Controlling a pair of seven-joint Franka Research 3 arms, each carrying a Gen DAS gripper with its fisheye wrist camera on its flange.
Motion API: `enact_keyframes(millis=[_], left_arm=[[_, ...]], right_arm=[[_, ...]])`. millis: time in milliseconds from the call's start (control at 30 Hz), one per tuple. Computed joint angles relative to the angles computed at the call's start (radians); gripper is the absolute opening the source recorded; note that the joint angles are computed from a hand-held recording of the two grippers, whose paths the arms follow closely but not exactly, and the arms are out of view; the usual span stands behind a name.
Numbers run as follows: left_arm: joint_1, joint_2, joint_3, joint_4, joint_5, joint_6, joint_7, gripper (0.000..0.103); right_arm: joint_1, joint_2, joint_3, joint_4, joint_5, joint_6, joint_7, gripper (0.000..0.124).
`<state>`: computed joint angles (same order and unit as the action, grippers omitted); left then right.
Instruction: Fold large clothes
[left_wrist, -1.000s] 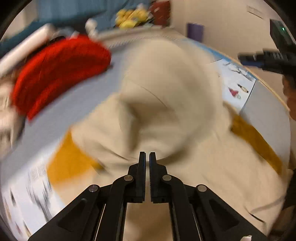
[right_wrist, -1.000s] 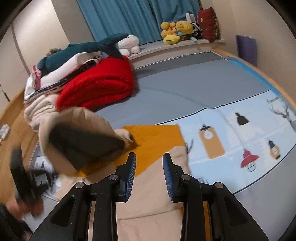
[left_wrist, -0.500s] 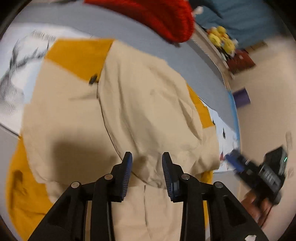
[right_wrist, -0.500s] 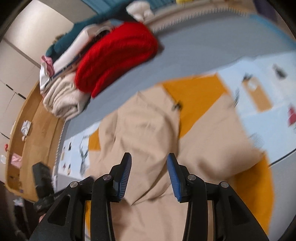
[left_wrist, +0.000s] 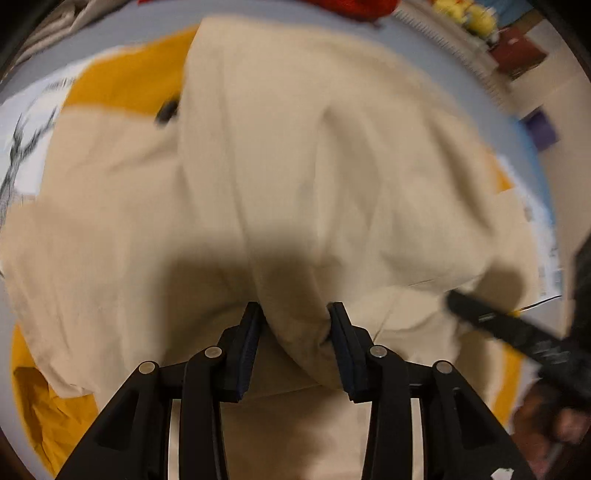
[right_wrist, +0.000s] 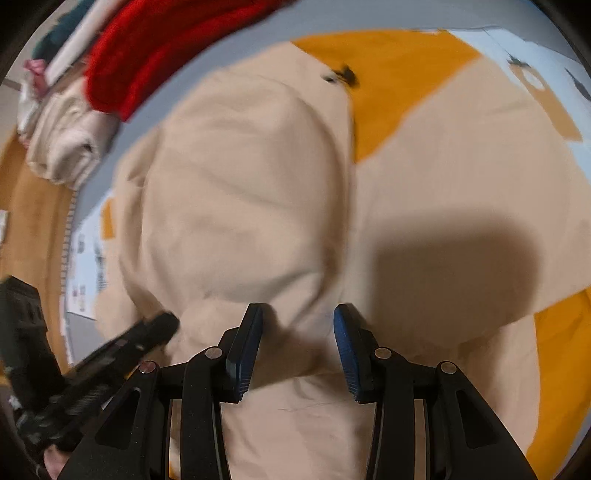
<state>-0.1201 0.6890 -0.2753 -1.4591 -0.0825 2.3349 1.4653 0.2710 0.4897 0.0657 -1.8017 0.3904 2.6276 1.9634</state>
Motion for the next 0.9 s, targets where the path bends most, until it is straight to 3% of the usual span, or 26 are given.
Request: enact_keyframes(millis=[100, 200, 267, 300, 367, 400, 500, 600, 700, 733, 833, 900], left_arm=[[0.006, -0.001, -0.004, 0.013, -0.017, -0.016, -0.016, 0.034], [0.026, -0.018, -0.022, 0.02, -0.062, -0.03, -0.019, 0.033], [0.031, -0.039, -0.019, 0.007, -0.077, -0.003, -0.029, 0.033], [0.031, -0.051, -0.015, -0.002, -0.077, 0.013, -0.032, 0.033], [0.029, -0.078, -0.003, -0.028, -0.069, 0.048, -0.05, 0.033], [0.035, -0.089, -0.004, -0.04, -0.074, 0.062, -0.052, 0.033], [0.054, -0.112, -0.003, -0.058, -0.081, 0.078, -0.043, 0.033], [0.075, -0.135, -0.002, -0.074, -0.088, 0.095, -0.022, 0.033], [0.109, -0.198, -0.016, -0.148, -0.133, 0.14, 0.007, 0.033], [0.12, -0.221, -0.019, -0.179, -0.148, 0.155, 0.025, 0.033], [0.131, -0.297, -0.018, -0.278, -0.168, 0.228, 0.075, 0.033], [0.139, -0.374, -0.012, -0.378, -0.175, 0.303, 0.121, 0.031]], right_arm=[[0.052, -0.031, -0.061, -0.012, -0.088, -0.017, 0.108, 0.041], [0.11, -0.093, -0.108, -0.077, -0.206, 0.114, 0.202, 0.041], [0.05, -0.103, -0.018, -0.099, -0.134, 0.232, 0.096, 0.041], [0.017, -0.093, 0.034, -0.087, -0.091, 0.249, 0.017, 0.041], [-0.027, -0.061, 0.108, -0.051, -0.021, 0.222, -0.124, 0.041], [-0.024, -0.036, 0.114, -0.021, -0.011, 0.166, -0.159, 0.041], [0.055, 0.043, 0.032, 0.085, -0.129, -0.087, -0.087, 0.041], [0.1, 0.015, -0.009, 0.051, -0.146, -0.057, -0.055, 0.041], [0.115, -0.044, -0.005, -0.032, -0.143, 0.114, -0.052, 0.041], [0.115, -0.041, 0.002, -0.03, -0.142, 0.116, -0.062, 0.041], [0.147, 0.005, -0.025, 0.019, -0.203, -0.037, -0.036, 0.042], [0.16, -0.032, -0.038, -0.029, -0.207, 0.003, 0.027, 0.042]])
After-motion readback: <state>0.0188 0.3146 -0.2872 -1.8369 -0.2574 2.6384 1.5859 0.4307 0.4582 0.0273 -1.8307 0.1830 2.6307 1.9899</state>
